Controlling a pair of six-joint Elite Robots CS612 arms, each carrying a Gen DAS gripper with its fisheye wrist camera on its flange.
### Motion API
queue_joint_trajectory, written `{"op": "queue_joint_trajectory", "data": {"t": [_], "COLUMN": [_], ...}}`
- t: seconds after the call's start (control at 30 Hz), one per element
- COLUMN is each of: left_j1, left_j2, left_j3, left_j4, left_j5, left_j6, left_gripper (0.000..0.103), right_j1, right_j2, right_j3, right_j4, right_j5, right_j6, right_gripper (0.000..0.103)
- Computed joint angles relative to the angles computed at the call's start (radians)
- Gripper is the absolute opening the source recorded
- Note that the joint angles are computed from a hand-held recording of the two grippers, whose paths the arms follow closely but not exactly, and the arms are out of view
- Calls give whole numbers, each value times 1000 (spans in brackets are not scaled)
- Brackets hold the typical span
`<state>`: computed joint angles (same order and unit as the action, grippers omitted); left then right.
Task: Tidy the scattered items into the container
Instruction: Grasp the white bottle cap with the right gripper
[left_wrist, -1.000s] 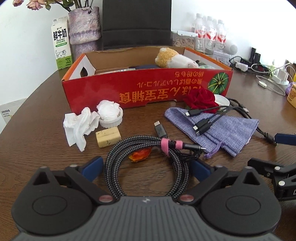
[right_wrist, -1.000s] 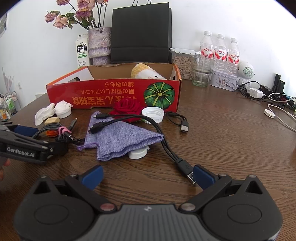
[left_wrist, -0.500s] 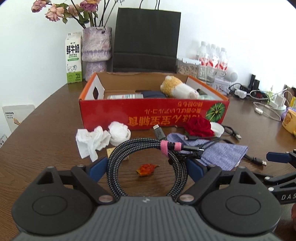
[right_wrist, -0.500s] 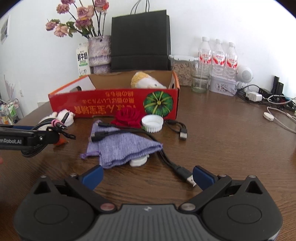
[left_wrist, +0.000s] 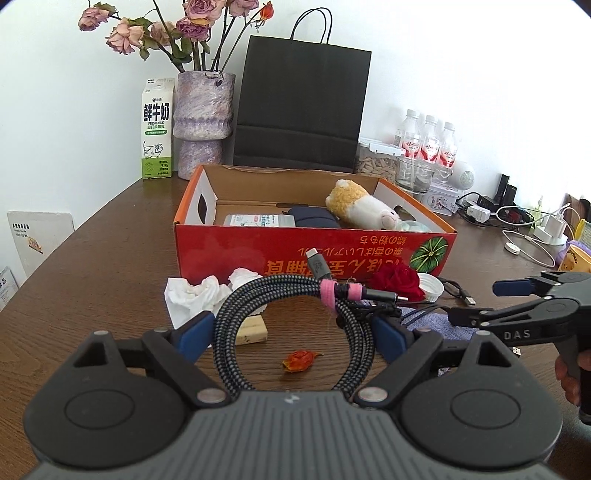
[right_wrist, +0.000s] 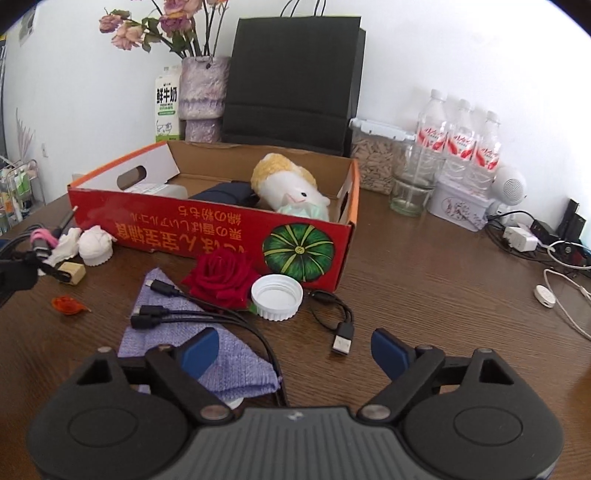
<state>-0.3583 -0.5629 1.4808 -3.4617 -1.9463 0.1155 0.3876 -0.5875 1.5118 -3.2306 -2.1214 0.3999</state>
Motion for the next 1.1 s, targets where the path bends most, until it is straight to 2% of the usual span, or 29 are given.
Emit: {"op": "queue_joint_trajectory", "data": {"t": [0.13, 0.3, 0.57, 0.67, 0.73, 0.77, 1.03, 1.1], "left_j1": [3, 6, 7, 7, 8, 7, 11, 12], "left_j2": [3, 8, 14, 15, 14, 14, 13, 13], "left_j3": [-10, -21, -36, -35, -35, -35, -34, -33], "left_j4": [13, 25, 57, 56, 57, 55, 58, 58], "left_j5": [0, -3, -12, -18, -20, -19, -18, -19], "left_j6": [-5, -9, -11, -10, -8, -9, -16, -20], "left_gripper": [91, 91, 91, 91, 91, 91, 91, 91], "right_j1": [-9, -25, -40, -55, -64, -67, -66, -64], "right_j2": [5, 1, 3, 2, -1, -3, -6, -5], "right_j3": [-22, -24, -22, -7, 4, 7, 4, -3], "right_j4": [46, 66, 40, -6, -30, -34, -18, -10], "right_j5": [11, 90, 142, 218, 269, 280, 273, 268], "right_j6": [-30, -78, -86, -75, -62, -57, -57, -67], "right_gripper": [76, 71, 70, 58, 44, 42, 24, 24]}}
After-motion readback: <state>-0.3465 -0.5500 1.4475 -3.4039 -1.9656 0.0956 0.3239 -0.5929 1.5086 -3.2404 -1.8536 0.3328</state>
